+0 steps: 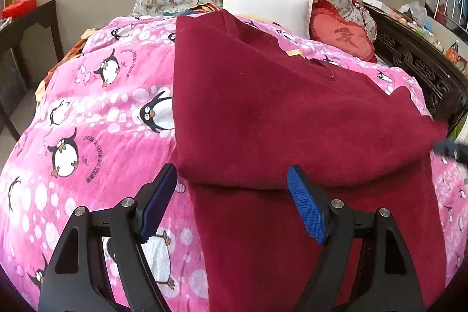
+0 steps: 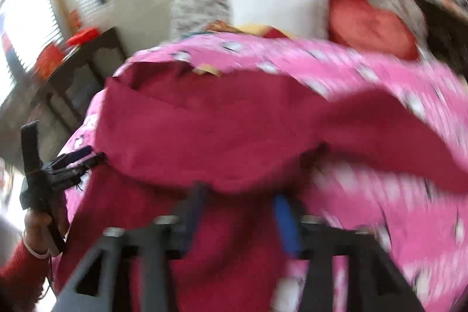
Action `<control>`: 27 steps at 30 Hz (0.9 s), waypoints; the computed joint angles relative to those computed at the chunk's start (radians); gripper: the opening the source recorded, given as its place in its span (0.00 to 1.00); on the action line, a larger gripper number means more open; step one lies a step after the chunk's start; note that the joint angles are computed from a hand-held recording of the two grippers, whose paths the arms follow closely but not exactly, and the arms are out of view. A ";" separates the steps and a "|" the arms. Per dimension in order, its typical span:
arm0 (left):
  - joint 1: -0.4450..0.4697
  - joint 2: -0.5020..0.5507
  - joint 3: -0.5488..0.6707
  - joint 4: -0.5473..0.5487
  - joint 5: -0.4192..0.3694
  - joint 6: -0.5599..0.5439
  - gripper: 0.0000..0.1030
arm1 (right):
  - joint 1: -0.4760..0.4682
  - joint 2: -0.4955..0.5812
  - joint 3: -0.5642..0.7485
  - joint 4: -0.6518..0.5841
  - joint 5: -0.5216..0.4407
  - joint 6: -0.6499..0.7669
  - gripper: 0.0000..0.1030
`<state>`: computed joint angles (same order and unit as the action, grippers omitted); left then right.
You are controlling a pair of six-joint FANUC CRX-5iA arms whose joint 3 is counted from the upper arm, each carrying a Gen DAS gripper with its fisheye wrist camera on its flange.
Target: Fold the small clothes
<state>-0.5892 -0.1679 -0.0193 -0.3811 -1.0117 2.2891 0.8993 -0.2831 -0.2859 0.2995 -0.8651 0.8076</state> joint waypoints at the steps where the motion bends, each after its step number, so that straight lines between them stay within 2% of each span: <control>1: -0.005 -0.007 -0.001 -0.003 -0.001 0.003 0.76 | -0.007 -0.024 -0.023 -0.001 0.005 -0.019 0.53; 5: -0.032 -0.016 0.015 -0.050 -0.024 0.020 0.76 | -0.016 -0.103 -0.096 0.104 0.069 -0.131 0.54; 7: -0.037 -0.016 0.020 -0.061 -0.031 0.018 0.76 | -0.013 -0.084 -0.078 0.120 0.127 -0.081 0.54; 11: -0.030 -0.011 0.022 -0.063 -0.043 0.026 0.76 | -0.002 0.090 0.072 0.046 0.154 0.183 0.54; 13: -0.021 -0.015 0.013 -0.059 -0.045 0.029 0.76 | 0.006 0.221 0.176 0.037 0.107 0.302 0.54; 16: -0.014 -0.030 -0.001 -0.071 -0.059 0.035 0.76 | -0.005 0.340 0.264 0.021 0.079 0.416 0.54; 19: 0.000 -0.062 -0.024 -0.080 -0.067 0.044 0.76 | -0.022 0.386 0.296 -0.054 0.091 0.533 0.36; 20: 0.010 -0.075 -0.034 -0.078 -0.066 0.049 0.76 | -0.020 0.373 0.268 -0.031 0.122 0.527 0.15; 21: 0.018 -0.085 -0.042 -0.075 -0.063 0.053 0.76 | -0.020 0.363 0.258 -0.034 0.132 0.539 0.09; 23: 0.046 -0.108 -0.061 -0.056 -0.046 0.067 0.76 | -0.024 0.346 0.264 -0.041 0.124 0.544 0.07; 25: 0.073 -0.127 -0.077 -0.031 -0.014 0.085 0.76 | -0.018 0.327 0.248 0.015 0.149 0.503 0.07; 27: 0.082 -0.132 -0.081 -0.018 0.010 0.096 0.76 | -0.004 0.318 0.209 0.187 0.174 0.389 0.06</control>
